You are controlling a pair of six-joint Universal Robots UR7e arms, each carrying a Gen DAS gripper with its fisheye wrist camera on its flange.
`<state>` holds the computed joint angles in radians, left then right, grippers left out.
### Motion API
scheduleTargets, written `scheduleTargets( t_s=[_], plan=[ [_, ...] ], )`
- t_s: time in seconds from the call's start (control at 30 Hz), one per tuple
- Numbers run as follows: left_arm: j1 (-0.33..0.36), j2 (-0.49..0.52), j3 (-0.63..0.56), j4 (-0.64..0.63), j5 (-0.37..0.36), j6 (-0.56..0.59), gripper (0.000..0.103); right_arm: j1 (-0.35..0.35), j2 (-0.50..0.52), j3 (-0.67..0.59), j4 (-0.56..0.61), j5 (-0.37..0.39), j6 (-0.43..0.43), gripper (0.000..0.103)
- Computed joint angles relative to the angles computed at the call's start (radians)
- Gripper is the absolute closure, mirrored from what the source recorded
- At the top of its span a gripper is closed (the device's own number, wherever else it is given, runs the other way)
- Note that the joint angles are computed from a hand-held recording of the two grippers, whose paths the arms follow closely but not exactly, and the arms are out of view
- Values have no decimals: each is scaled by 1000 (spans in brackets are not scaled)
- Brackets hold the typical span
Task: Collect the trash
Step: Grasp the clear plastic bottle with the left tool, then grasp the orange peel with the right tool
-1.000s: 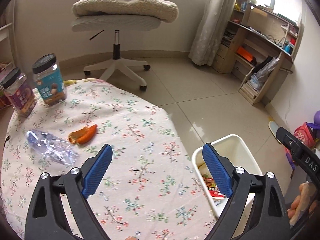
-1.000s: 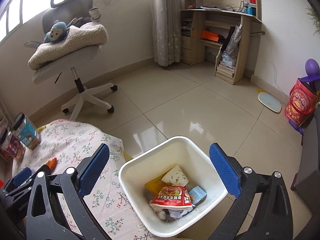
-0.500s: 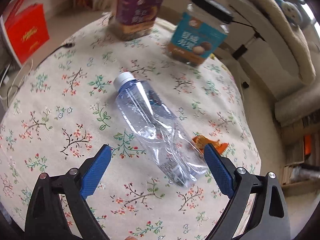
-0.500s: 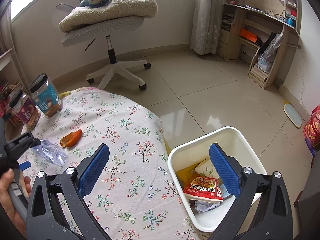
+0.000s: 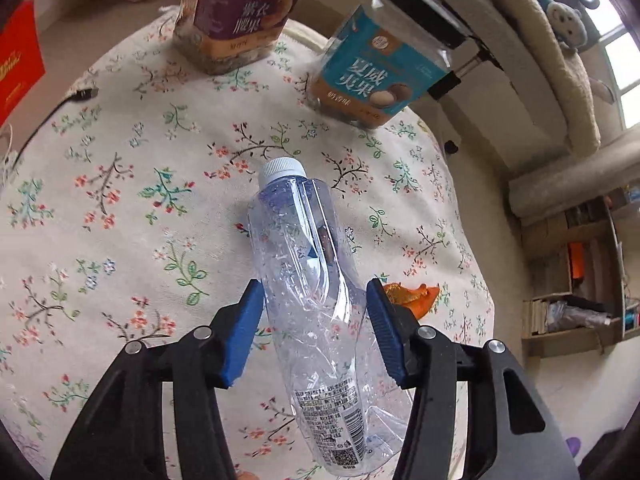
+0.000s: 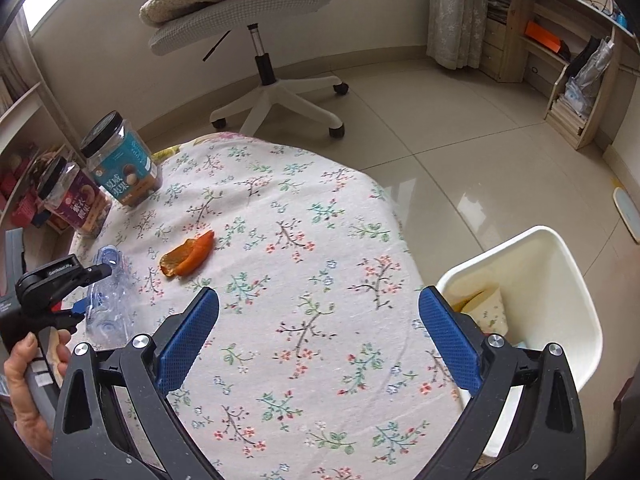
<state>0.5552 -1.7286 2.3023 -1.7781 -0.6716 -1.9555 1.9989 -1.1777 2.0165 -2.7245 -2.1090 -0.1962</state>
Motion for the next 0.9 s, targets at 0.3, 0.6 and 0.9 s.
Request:
scheduleTargets(
  t_s=[0.3, 0.6, 0.9],
  plan=[
    [-252, -16, -129, 677, -71, -265, 50, 8, 190, -108, 94, 112, 140, 7],
    [-349, -76, -131, 870, -148, -373, 50, 22, 336, -170, 34, 84, 274, 8],
    [-373, -59, -144, 916, -160, -372, 49, 57, 461, -215, -40, -18, 203, 9]
  ],
)
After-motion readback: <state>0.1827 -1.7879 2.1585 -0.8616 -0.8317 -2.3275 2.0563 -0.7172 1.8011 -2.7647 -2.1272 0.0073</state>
